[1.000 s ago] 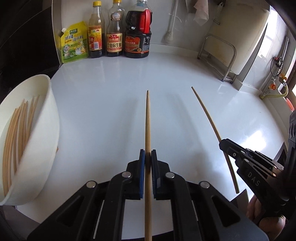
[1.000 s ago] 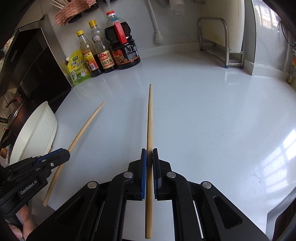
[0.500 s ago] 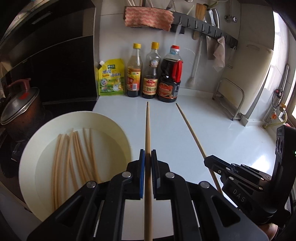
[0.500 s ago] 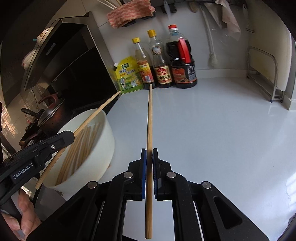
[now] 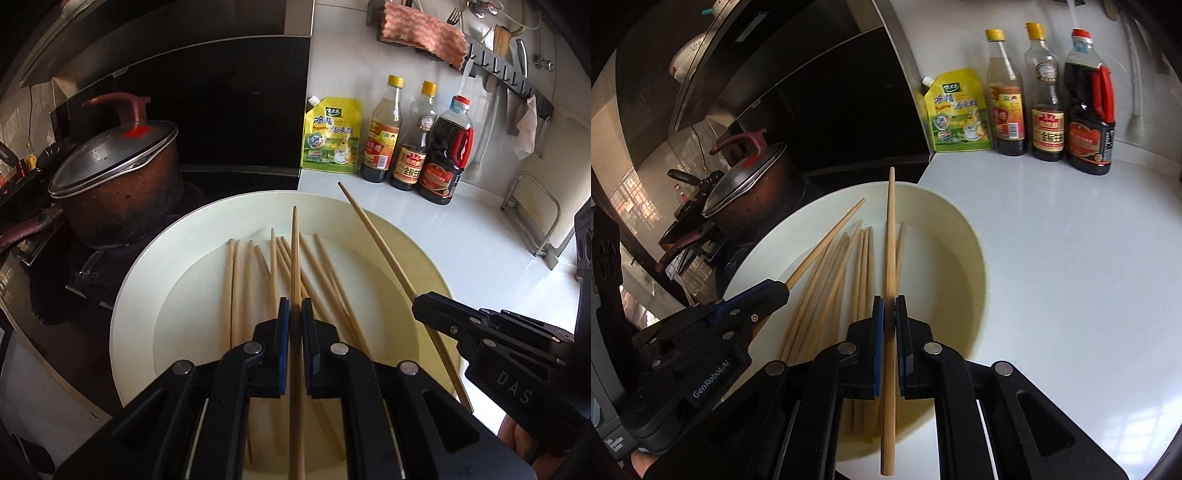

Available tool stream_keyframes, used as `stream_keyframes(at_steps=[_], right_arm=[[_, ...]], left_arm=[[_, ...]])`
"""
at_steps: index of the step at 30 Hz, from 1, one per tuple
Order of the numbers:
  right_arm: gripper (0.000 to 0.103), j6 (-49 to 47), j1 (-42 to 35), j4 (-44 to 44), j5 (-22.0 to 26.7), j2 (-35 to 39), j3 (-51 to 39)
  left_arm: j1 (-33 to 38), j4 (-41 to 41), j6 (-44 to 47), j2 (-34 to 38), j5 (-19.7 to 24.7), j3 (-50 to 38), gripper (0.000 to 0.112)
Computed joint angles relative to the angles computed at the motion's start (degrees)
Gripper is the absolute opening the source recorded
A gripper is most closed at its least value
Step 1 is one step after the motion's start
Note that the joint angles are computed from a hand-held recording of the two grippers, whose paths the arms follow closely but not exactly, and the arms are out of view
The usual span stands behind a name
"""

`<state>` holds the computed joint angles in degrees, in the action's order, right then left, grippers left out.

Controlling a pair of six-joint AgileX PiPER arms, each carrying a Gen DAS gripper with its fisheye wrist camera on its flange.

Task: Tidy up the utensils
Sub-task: 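Carry the held chopsticks with both tools over the white basin, then open both tools to drop the chopsticks into the basin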

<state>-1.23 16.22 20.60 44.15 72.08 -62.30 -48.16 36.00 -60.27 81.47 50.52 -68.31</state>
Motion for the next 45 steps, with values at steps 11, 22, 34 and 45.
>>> stream_keyframes(at_steps=[11,22,34,45], right_arm=[[0.009,4.74,4.36,-3.64,-0.96,5.78,-2.40],[0.020,12.47,6.21,-12.30,-1.06,-2.51,3.21],[0.027,17.47,8.18,-17.70,0.91,-9.52,6.52],[0.036,20.14,8.86,-19.71,1.75,-13.63,8.50]], left_arm=[[4.92,-2.28,1.96,-0.51,-2.76,3.15,0.036],[1.92,-2.01,0.31,-2.93,1.31,3.88,0.058],[-3.46,-0.90,-3.86,-5.29,6.51,4.88,0.063],[-8.85,2.05,-8.13,-6.33,10.62,5.02,0.075]])
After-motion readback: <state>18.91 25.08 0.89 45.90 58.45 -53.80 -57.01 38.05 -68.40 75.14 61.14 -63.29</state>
